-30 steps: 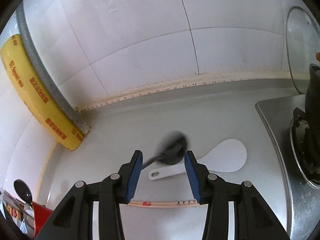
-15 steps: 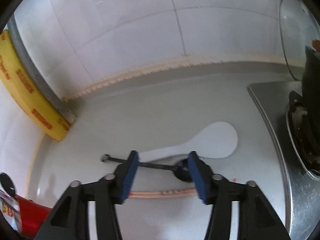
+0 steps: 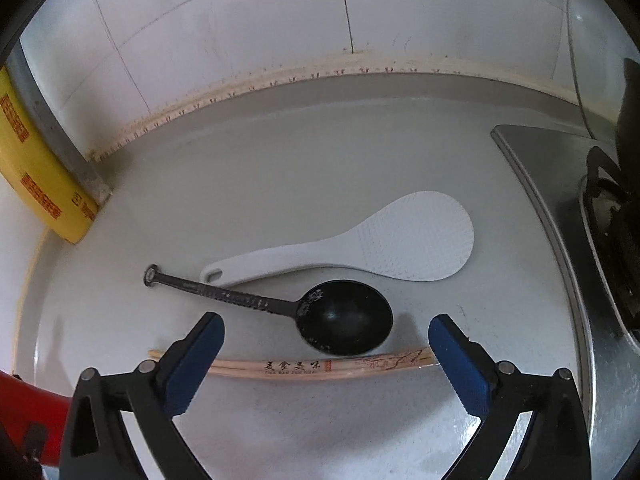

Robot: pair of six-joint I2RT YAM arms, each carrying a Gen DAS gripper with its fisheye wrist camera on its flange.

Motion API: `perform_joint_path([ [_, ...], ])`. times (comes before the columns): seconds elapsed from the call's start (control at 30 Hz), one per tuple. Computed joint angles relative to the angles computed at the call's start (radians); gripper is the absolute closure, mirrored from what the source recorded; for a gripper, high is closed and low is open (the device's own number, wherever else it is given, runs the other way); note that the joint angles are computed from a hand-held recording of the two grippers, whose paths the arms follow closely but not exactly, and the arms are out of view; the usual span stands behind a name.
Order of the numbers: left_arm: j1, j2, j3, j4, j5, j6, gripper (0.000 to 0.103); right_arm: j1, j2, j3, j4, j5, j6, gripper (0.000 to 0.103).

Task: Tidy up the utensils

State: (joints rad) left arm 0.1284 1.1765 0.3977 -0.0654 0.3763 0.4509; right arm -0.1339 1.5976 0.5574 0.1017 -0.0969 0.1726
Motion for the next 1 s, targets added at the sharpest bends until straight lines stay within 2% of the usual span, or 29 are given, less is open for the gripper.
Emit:
perform_joint_path([
  [0.23,-0.006,0.011,0.009,0.010,-0.002,0.003,0.012,0.008,0.052,0.008,0.037,-0.004,-0.039,0.000],
  [0.47,-0.020,-0.014,-0.005,-0.002,-0.016,-0.003,0.012,0.054,0.066,0.012,0.034,0.111,-0.107,0.001],
  [0.53,-0.019,-0.001,0.001,0.000,-0.015,-0.001,0.012,0.058,0.070,0.016,0.037,0.115,-0.111,0.010],
  [0.73,-0.025,0.017,0.001,0.012,-0.020,-0.004,0.012,0.053,0.071,0.032,0.015,0.122,-0.128,0.050],
  [1.0,-0.025,0.042,0.000,0.033,-0.020,-0.001,0.012,0.065,-0.015,-0.008,-0.004,0.107,-0.133,0.052],
])
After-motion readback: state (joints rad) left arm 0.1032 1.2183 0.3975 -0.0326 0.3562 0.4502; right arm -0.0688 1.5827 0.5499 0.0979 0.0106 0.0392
